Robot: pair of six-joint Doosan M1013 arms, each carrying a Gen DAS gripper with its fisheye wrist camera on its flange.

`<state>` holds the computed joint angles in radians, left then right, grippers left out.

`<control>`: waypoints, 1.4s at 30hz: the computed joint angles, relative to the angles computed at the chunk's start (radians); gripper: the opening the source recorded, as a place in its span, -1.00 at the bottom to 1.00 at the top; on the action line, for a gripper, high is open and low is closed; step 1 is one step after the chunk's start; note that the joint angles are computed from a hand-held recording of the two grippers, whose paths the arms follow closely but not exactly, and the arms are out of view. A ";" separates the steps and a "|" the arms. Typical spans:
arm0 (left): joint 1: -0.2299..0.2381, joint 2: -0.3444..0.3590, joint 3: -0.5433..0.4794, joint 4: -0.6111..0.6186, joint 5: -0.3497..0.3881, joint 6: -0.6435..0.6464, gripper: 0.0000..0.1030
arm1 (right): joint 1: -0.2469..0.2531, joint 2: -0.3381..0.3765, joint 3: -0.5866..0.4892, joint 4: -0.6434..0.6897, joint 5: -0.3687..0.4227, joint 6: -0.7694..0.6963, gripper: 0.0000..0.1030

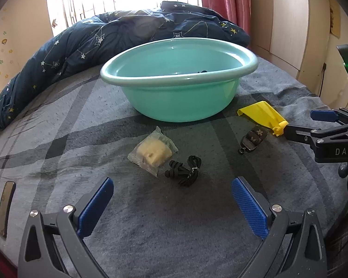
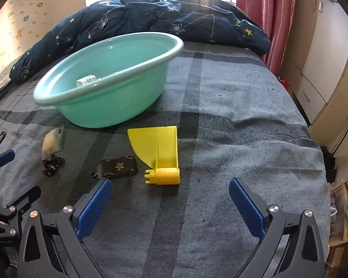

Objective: Organize objects
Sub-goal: 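Grasp the yellow plastic piece with the right tool, then grasp the black earbuds with the left tool while the right tool holds the yellow piece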

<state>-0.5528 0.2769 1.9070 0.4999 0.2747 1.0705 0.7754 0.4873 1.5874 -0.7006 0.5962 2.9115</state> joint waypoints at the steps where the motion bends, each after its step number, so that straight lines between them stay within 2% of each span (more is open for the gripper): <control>1: 0.001 0.004 -0.003 -0.009 0.001 0.008 1.00 | -0.003 0.004 -0.003 0.007 0.004 -0.009 0.99; 11: 0.009 0.036 -0.029 -0.101 0.017 0.105 1.00 | -0.022 0.031 -0.025 0.073 0.013 -0.074 0.97; 15: 0.011 0.042 -0.035 -0.118 0.020 0.121 1.00 | -0.024 0.037 -0.033 0.085 0.021 -0.094 0.81; 20: 0.013 0.046 -0.041 -0.133 0.026 0.139 1.00 | -0.026 0.041 -0.039 0.113 0.007 -0.128 0.47; 21: 0.013 0.046 -0.041 -0.134 0.025 0.141 1.00 | -0.027 0.041 -0.040 0.119 0.005 -0.135 0.33; 22: 0.013 0.046 -0.042 -0.135 0.025 0.143 1.00 | -0.028 0.041 -0.039 0.130 -0.004 -0.146 0.00; 23: 0.013 0.047 -0.042 -0.136 0.025 0.144 1.00 | -0.031 0.039 -0.035 0.148 -0.022 -0.158 -0.23; 26: 0.012 0.045 -0.039 -0.134 0.023 0.143 1.00 | -0.034 0.033 -0.027 0.172 -0.044 -0.173 -0.24; 34: 0.013 0.039 -0.033 -0.128 0.011 0.127 1.00 | -0.028 0.020 -0.011 0.123 -0.058 -0.115 -0.24; 39: 0.012 0.038 -0.035 -0.156 0.013 0.144 1.00 | -0.027 0.016 -0.004 0.104 -0.065 -0.090 -0.24; 42: 0.012 0.038 -0.037 -0.209 0.014 0.198 1.00 | -0.029 0.014 0.000 0.102 -0.070 -0.083 -0.24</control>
<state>-0.5412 0.3152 1.8699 0.2906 0.2888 1.2685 0.7463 0.5011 1.5870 -0.5986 0.5258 2.8282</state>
